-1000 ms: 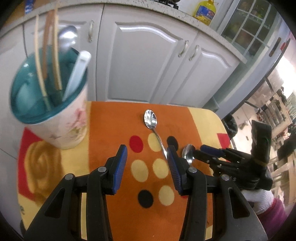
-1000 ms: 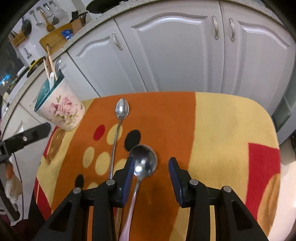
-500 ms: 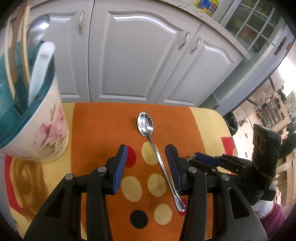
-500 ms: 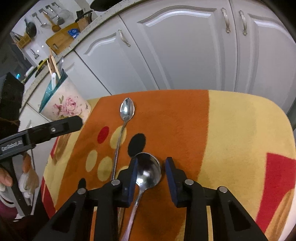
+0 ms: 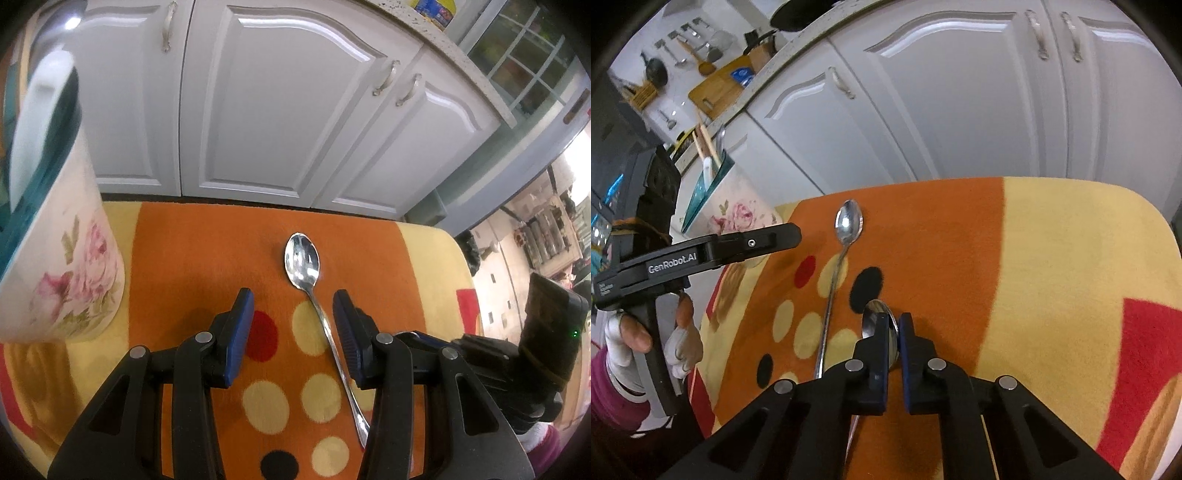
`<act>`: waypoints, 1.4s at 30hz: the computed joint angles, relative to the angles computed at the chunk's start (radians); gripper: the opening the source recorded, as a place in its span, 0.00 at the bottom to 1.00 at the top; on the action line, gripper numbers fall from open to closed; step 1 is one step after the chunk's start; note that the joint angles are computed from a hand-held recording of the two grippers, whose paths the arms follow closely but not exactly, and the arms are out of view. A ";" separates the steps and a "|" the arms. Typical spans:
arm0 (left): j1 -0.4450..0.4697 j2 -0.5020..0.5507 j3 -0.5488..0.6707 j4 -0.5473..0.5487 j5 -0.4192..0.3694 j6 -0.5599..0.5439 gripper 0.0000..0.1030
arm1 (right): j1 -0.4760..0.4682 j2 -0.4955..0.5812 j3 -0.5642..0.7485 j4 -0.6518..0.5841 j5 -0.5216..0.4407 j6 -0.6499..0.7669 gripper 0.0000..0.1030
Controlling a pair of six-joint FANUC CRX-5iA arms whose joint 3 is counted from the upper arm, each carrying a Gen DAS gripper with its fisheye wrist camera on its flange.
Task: Organize utensils
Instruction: 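Move the left gripper to the long metal spoon and grasp it while the right gripper holds its spoon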
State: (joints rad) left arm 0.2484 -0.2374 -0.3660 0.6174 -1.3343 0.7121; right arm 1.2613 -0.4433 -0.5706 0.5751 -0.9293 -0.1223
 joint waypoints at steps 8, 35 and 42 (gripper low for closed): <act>-0.024 0.006 0.002 -0.011 0.017 0.014 0.42 | 0.002 -0.012 -0.007 0.010 -0.010 -0.022 0.04; -0.103 0.029 -0.014 -0.063 0.166 0.113 0.42 | -0.034 -0.046 -0.032 -0.048 0.043 0.001 0.04; -0.112 0.037 -0.025 -0.032 0.199 0.114 0.42 | -0.044 -0.062 -0.052 -0.053 0.083 0.008 0.06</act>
